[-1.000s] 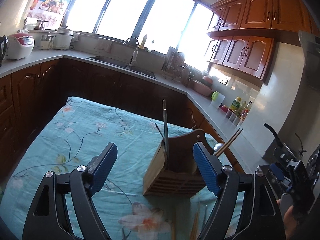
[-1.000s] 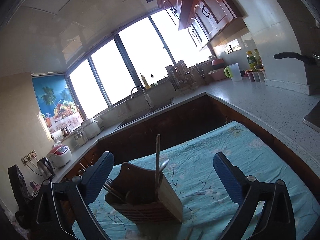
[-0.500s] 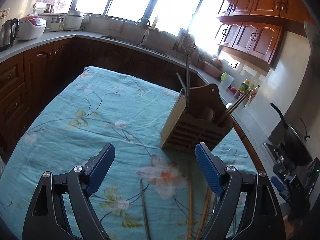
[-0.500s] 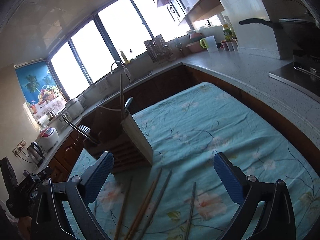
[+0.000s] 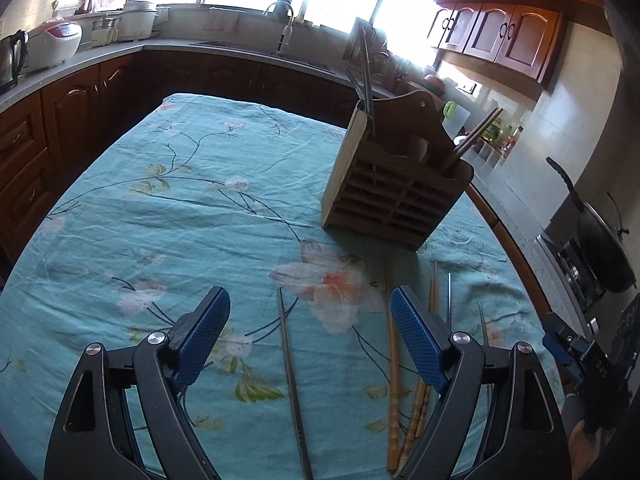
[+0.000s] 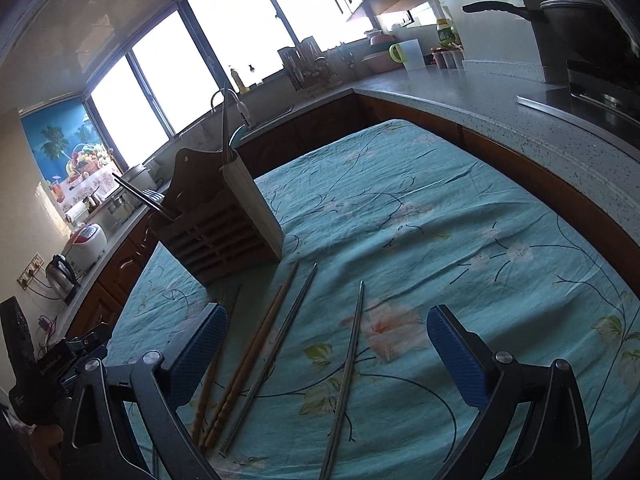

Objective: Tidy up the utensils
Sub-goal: 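Move both tools back down to the chopsticks on the cloth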

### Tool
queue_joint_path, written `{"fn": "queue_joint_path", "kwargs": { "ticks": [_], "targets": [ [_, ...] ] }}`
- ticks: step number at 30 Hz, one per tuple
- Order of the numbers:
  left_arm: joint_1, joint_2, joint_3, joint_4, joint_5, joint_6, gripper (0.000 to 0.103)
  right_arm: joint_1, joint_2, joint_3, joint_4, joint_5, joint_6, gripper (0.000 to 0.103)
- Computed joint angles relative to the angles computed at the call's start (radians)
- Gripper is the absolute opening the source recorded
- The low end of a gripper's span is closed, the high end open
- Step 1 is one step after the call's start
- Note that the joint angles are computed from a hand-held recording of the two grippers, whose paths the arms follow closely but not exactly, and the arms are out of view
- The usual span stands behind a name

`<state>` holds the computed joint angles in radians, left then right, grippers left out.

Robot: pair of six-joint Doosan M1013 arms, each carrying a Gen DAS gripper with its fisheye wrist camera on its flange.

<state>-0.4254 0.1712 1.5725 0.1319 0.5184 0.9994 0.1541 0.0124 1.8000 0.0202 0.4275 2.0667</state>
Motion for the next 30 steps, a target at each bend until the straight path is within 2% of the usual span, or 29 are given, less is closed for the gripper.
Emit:
{"fn": "queue_joint_path", "kwargs": {
  "ticks": [8,11,14,20,22,30],
  "targets": [
    [-0.006,0.028,-0.037,-0.044,0.053,0.075,0.085,0.021,0.025,-0.033,-0.050,0.030,-0.007,0.100],
    [-0.007,0.049,-0.063,-0.081,0.089,0.131,0.085,0.020,0.040,-0.050,-0.026,0.043,-0.034,0.099],
    [-0.013,0.073,-0.094,-0.094,0.125,0.169,0.085,0.017,0.062,-0.071,0.010,0.063,-0.073,0.093],
    [-0.018,0.136,-0.171,-0.148,0.193,0.246,0.084,0.020,0.128,-0.137,0.038,0.156,-0.118,0.063],
    [-0.017,0.159,-0.200,-0.187,0.217,0.290,0.079,0.014,0.149,-0.156,0.071,0.182,-0.141,0.053],
    [-0.018,0.254,-0.323,-0.250,0.325,0.397,0.066,0.003,0.223,-0.230,0.085,0.271,-0.149,0.032]
  ]
}}
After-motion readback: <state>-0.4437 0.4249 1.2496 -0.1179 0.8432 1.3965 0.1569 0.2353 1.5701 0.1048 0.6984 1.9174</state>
